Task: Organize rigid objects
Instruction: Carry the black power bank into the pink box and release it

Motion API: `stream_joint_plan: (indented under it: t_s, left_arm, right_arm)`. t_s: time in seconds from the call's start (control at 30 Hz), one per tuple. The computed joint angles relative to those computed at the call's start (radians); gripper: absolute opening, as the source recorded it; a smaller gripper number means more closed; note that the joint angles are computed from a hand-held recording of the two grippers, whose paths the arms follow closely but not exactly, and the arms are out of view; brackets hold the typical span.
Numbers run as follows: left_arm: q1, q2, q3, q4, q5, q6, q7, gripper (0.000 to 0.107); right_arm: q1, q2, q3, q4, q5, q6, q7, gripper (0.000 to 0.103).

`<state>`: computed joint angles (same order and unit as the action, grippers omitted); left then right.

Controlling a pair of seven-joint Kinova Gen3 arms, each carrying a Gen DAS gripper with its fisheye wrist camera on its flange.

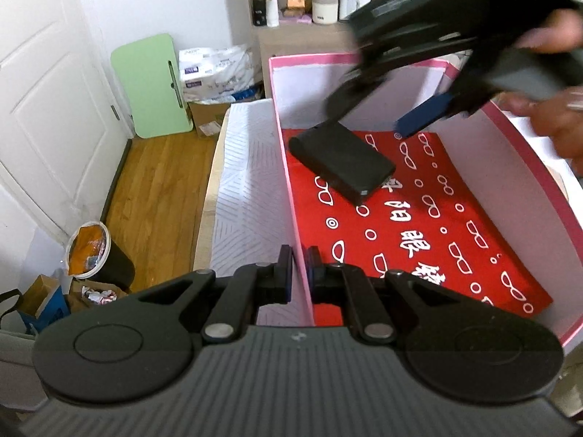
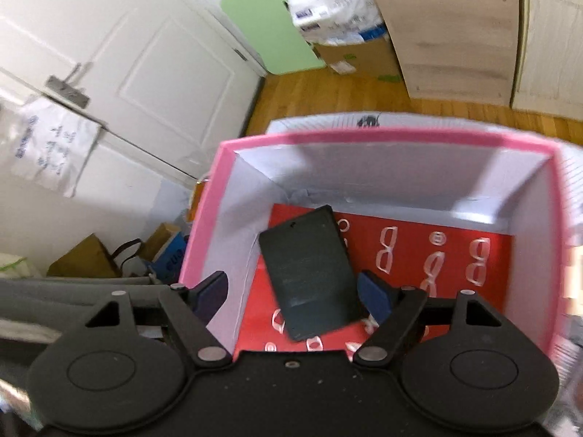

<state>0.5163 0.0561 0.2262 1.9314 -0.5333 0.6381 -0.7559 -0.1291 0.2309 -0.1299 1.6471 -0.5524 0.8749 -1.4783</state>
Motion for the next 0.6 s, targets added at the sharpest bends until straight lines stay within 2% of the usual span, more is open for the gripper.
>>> stream_joint_plan:
  t_s: [0.03,0.1,0.13,0.2,0.33,0.47,0.53,0.6]
  left_arm:
    - [-0.027,0.003,0.018,-0.014,0.034,0.014,-0.041,0.008]
    - [-0.094,0.006,0.071,-0.043,0.097,0.048,-0.122,0.008]
    - [-0.101,0.011,0.071,-0.062,0.126,0.070,-0.163,0.008]
    - [-0.058,0.018,0.014,-0.093,0.179,0.104,-0.233,0.009]
    - [-0.051,0.033,-0.012,-0.136,0.237,0.151,-0.306,0.009]
    - [-0.028,0.035,-0.014,-0.133,0.196,0.154,-0.278,0.008]
    - [-0.013,0.036,-0.013,-0.132,0.167,0.158,-0.250,0.007]
    - [-0.009,0.031,-0.013,-0.125,0.159,0.155,-0.240,0.007]
  right_arm:
    - [0.019,-0.028,-0.006,0.013,-0.011,0.013,0.041,0.082]
    - [0.016,-0.094,0.036,0.050,-0.041,0.047,0.122,0.082]
    - [-0.010,-0.122,0.082,0.065,-0.056,0.064,0.163,0.082]
    - [-0.074,-0.209,0.175,0.142,-0.079,0.049,0.244,0.082]
    - [-0.233,-0.386,0.360,0.327,-0.103,-0.091,0.407,0.082]
    - [-0.359,-0.543,0.518,0.512,-0.147,-0.254,0.569,0.082]
    - [-0.341,-0.590,0.526,0.585,-0.183,-0.324,0.634,0.082]
    - [-0.258,-0.608,0.470,0.612,-0.162,-0.347,0.634,0.082]
